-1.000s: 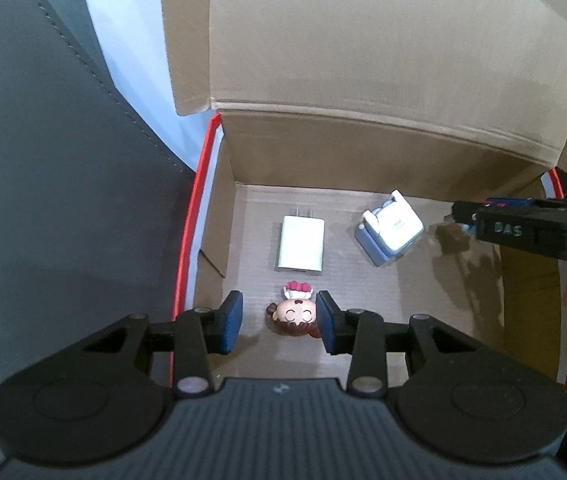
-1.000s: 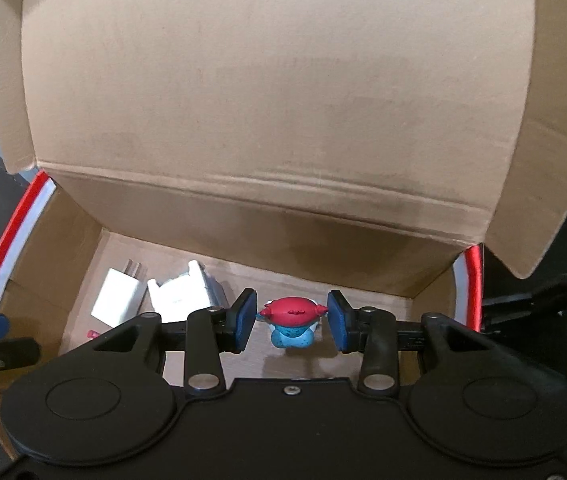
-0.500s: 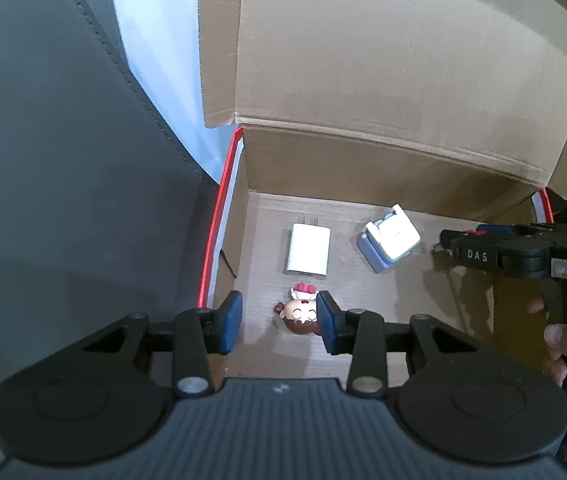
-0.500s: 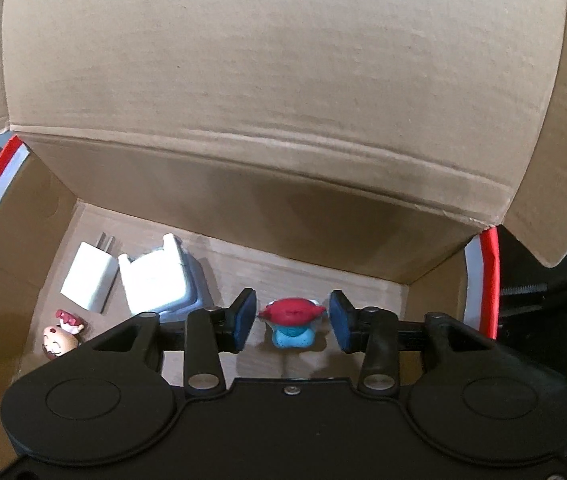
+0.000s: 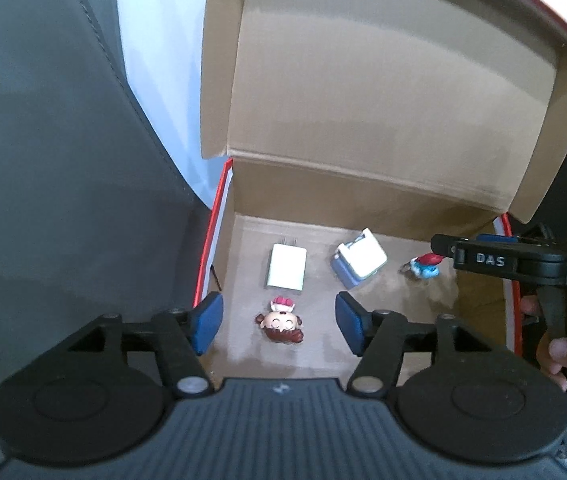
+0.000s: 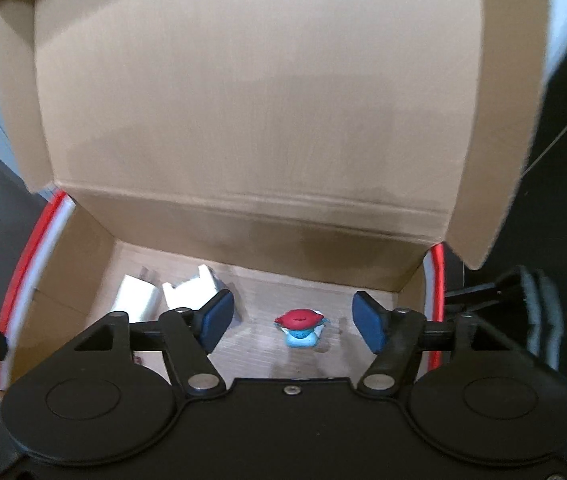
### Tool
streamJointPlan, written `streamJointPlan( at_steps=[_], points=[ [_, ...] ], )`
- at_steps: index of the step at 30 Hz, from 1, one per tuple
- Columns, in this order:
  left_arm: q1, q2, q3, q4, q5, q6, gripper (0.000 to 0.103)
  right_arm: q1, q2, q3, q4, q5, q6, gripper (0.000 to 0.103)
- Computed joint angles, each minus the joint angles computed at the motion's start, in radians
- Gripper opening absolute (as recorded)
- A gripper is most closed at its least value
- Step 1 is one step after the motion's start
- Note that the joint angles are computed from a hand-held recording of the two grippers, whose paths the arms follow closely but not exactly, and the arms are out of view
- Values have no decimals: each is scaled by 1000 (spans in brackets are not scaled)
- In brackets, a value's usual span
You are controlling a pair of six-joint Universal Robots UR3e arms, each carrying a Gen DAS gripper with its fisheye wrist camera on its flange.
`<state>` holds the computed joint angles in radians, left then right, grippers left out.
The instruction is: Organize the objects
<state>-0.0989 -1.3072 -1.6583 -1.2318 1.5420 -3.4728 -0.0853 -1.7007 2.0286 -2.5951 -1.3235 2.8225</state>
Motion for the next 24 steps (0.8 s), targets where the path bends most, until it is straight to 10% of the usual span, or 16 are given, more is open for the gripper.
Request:
streamJointPlan(
  at_steps=[24],
  points=[
    [-17,127,69,-49,29,14,79,-331,-491,52,418,366,-101,85]
  ],
)
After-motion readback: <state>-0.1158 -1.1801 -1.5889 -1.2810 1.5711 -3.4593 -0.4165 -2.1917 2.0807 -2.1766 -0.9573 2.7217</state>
